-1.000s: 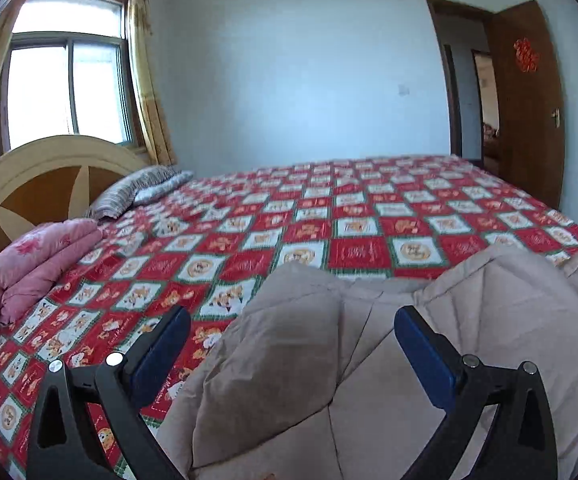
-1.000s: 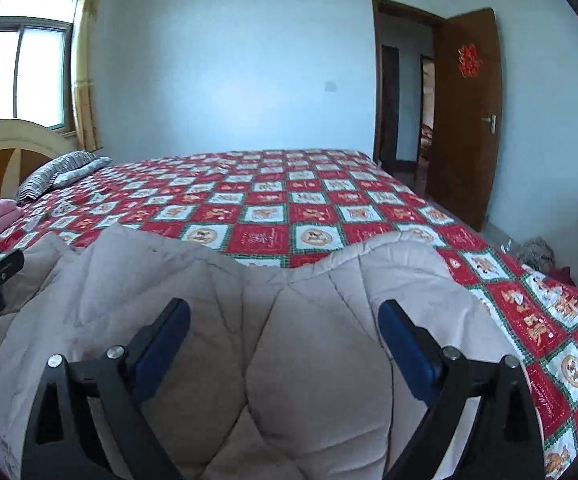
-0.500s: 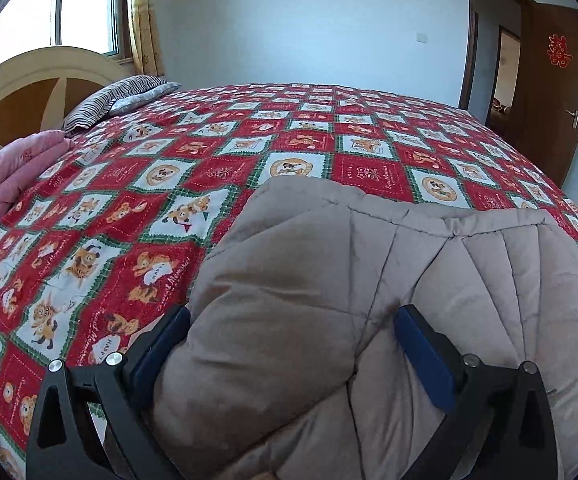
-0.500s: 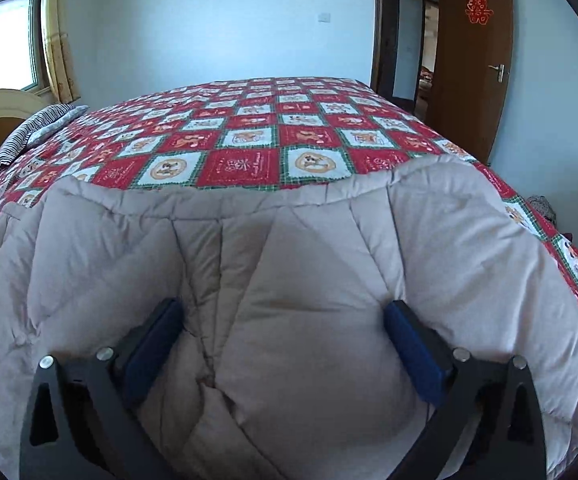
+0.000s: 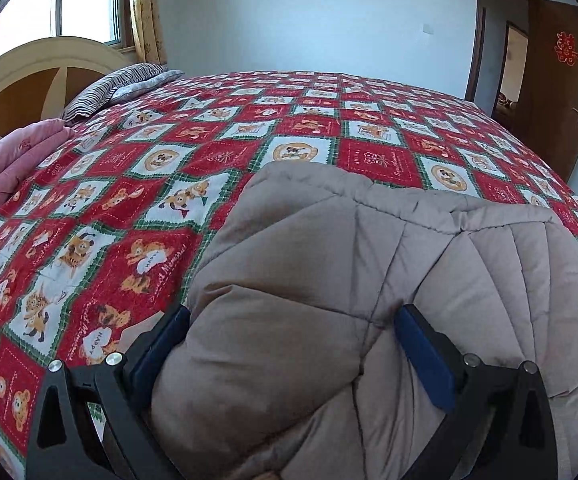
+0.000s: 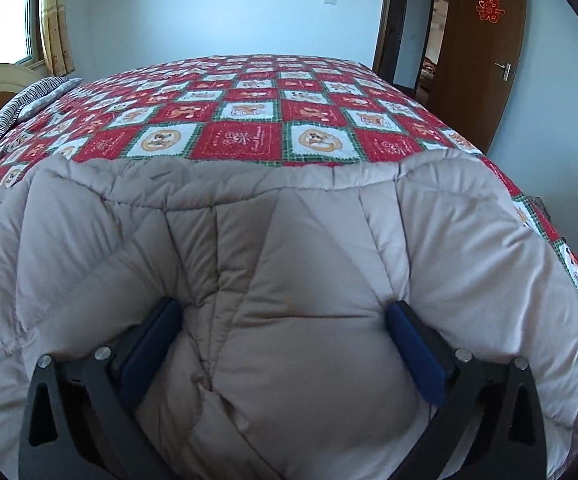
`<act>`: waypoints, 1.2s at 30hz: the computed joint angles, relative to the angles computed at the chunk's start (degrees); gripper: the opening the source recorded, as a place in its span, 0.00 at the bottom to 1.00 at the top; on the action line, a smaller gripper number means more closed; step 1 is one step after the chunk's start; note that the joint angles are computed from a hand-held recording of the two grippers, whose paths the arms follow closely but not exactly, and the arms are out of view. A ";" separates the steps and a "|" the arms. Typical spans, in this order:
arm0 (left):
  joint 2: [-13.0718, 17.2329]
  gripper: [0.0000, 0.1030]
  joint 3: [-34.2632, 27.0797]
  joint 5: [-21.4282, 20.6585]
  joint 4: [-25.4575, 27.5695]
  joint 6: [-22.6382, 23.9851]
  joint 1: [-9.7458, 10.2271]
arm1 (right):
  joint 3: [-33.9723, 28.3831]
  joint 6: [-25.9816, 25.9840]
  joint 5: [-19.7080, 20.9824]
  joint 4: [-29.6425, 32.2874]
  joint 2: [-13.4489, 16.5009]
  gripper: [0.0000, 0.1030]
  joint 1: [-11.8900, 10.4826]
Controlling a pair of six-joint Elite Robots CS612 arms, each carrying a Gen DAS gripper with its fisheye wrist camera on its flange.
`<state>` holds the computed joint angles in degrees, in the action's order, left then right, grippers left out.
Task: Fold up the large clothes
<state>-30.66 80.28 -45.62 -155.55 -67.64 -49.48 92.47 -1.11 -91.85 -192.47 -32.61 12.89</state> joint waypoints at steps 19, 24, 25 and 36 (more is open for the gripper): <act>0.23 0.99 -0.78 -0.49 2.52 -0.73 0.20 | 4.94 6.70 2.50 -7.87 -3.63 0.97 0.38; 0.10 0.99 -0.33 -0.53 1.48 -0.75 0.17 | 3.28 0.29 1.84 -5.47 -3.21 0.98 3.37; 0.04 0.99 -0.14 -0.50 1.11 -0.80 0.13 | 2.44 -0.43 0.28 -4.00 -2.53 0.98 3.75; 0.06 0.99 -0.03 -0.44 0.27 -0.72 0.11 | -1.40 -2.64 -2.00 1.18 0.73 1.00 4.37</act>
<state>-30.60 80.25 -46.06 -155.28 -68.37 -49.37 91.06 -3.75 -93.85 -191.29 -31.88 17.26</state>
